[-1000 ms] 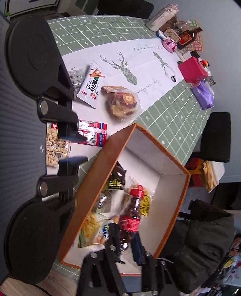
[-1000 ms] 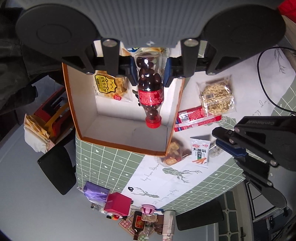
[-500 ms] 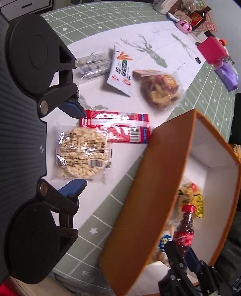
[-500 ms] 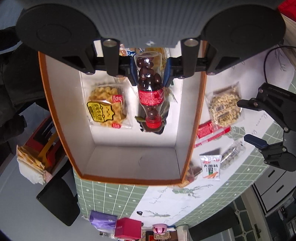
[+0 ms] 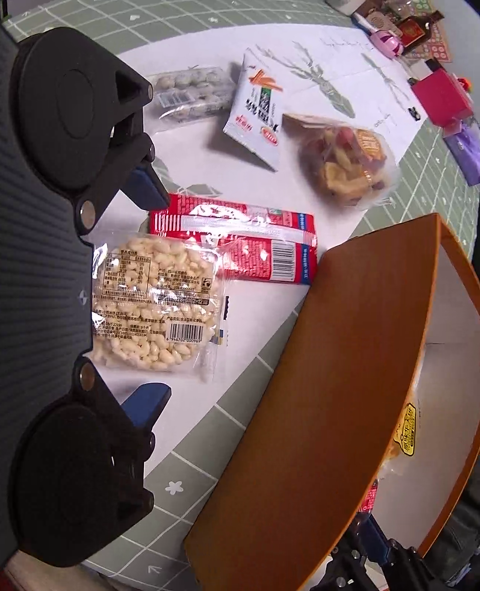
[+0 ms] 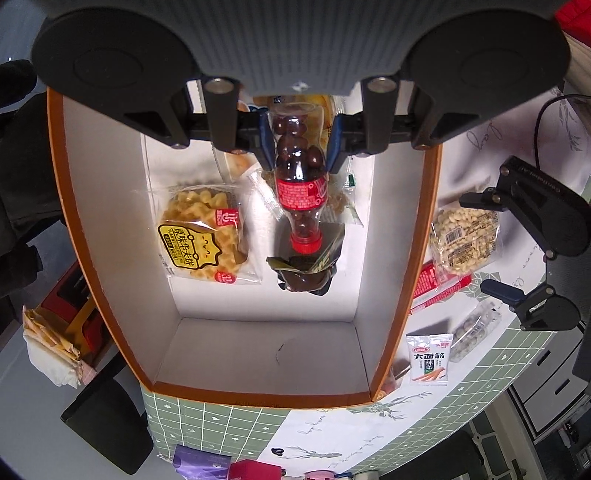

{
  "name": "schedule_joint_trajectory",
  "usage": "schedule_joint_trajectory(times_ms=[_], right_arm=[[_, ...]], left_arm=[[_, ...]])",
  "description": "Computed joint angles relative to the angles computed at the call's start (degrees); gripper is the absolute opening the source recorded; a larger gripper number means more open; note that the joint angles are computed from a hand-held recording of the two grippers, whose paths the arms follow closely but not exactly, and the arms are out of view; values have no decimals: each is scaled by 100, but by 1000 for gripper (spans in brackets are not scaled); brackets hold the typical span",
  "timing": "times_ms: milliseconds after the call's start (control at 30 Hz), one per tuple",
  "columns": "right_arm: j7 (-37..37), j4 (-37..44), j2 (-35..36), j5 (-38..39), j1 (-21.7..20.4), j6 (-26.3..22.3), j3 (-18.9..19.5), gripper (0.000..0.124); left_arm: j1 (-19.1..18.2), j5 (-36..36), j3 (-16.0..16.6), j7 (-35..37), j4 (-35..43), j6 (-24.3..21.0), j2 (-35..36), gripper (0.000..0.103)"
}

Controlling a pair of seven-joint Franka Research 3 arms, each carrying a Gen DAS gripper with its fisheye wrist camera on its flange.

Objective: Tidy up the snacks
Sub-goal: 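Lower the rice-cracker pack into the box and open the left tool while the right tool releases the bottle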

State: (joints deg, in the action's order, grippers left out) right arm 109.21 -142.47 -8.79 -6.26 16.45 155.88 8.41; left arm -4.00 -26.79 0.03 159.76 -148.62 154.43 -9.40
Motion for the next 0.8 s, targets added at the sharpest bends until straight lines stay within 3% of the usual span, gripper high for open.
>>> schedule_joint_trajectory(times_ms=[200, 400, 467, 633, 800], right_arm=[[28, 131, 196, 22, -12, -115, -60, 29], [38, 227, 299, 28, 14, -200, -116, 32], [76, 275, 343, -56, 19, -236, -109, 32], [336, 419, 502, -546, 23, -411, -105, 31], [579, 655, 769, -964, 59, -751, -188, 27]], left_arm=[[-47, 38, -70, 64, -176, 418, 124, 103], [-63, 53, -68, -125, -199, 394, 80, 103], [-57, 96, -70, -242, -170, 320, 65, 94], [-152, 132, -47, -170, -292, 504, -16, 93], [-253, -133, 110, -117, -256, 183, -264, 93]])
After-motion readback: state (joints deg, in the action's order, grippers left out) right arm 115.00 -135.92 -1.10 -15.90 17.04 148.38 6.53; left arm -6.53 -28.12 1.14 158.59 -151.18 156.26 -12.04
